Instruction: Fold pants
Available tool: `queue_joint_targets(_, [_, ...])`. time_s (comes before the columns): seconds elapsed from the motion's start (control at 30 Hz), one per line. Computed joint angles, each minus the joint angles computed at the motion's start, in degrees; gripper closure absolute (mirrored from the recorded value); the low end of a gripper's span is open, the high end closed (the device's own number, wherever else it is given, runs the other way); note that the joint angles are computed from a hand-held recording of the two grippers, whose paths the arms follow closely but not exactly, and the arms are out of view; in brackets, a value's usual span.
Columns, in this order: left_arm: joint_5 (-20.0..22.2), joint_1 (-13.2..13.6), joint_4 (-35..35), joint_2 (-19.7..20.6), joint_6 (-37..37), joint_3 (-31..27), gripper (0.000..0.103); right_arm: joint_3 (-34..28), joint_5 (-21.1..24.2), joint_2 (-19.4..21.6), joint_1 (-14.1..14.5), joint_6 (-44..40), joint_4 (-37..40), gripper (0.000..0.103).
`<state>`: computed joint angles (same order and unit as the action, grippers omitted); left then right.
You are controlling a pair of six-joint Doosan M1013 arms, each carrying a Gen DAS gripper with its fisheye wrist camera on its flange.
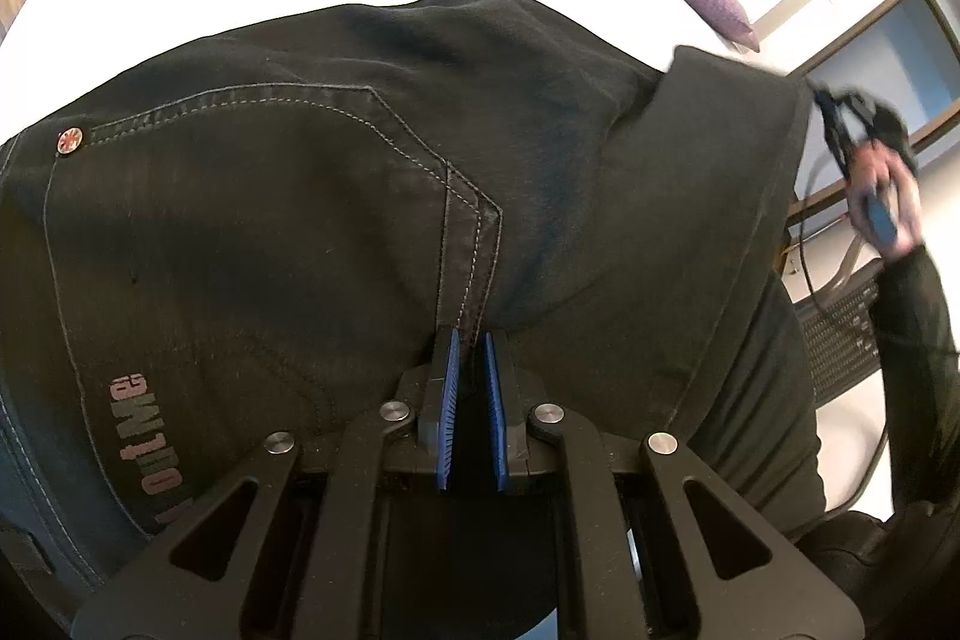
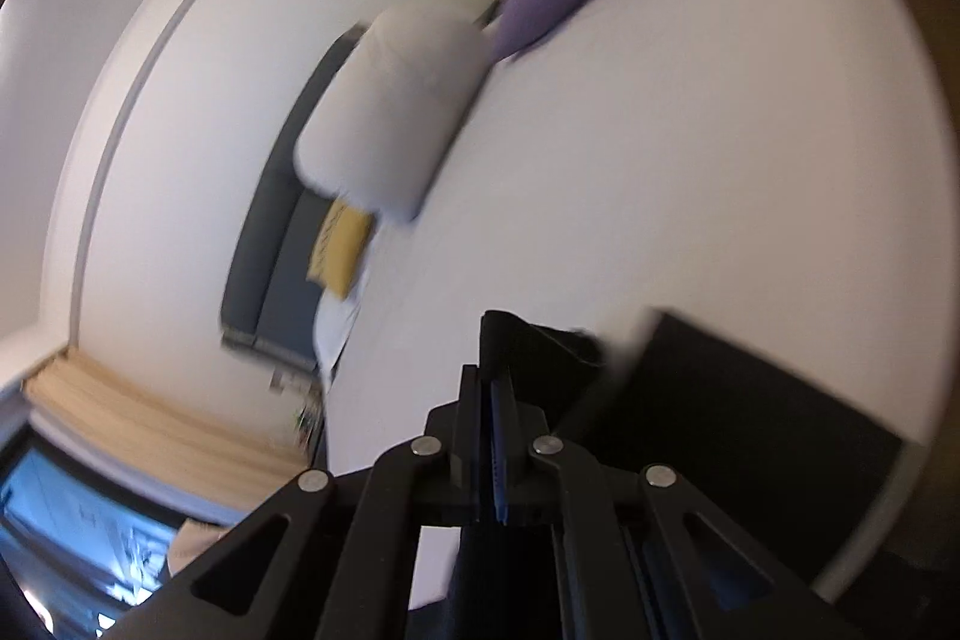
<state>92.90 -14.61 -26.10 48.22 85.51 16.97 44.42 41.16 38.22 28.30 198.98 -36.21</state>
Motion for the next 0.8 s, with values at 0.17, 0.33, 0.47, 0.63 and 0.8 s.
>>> queue_joint_targets(0.17, [2.68,-0.65,1.35,1.81,-0.54,-4.01,0.094,13.42,0.08,-5.12,1.19,16.68,-3.35,0.099])
queue_joint_targets(0.33, [5.34,-1.28,2.09,4.13,-2.36,-9.05,0.094,16.52,0.65,-6.41,1.66,19.43,-3.96,0.099])
queue_joint_targets(0.47, [5.8,-1.73,2.95,4.53,-2.75,-10.09,0.094,12.31,4.2,-4.65,1.41,13.59,-0.96,0.099])
queue_joint_targets(0.63, [4.45,-2.04,4.07,2.95,-2.38,-7.22,0.094,14.57,7.91,-6.21,2.24,12.4,0.09,0.099])
queue_joint_targets(0.8, [4.52,-2.59,5.04,2.86,-1.95,-7.33,0.094,13.77,11.63,-5.98,2.36,9.73,2.27,0.099])
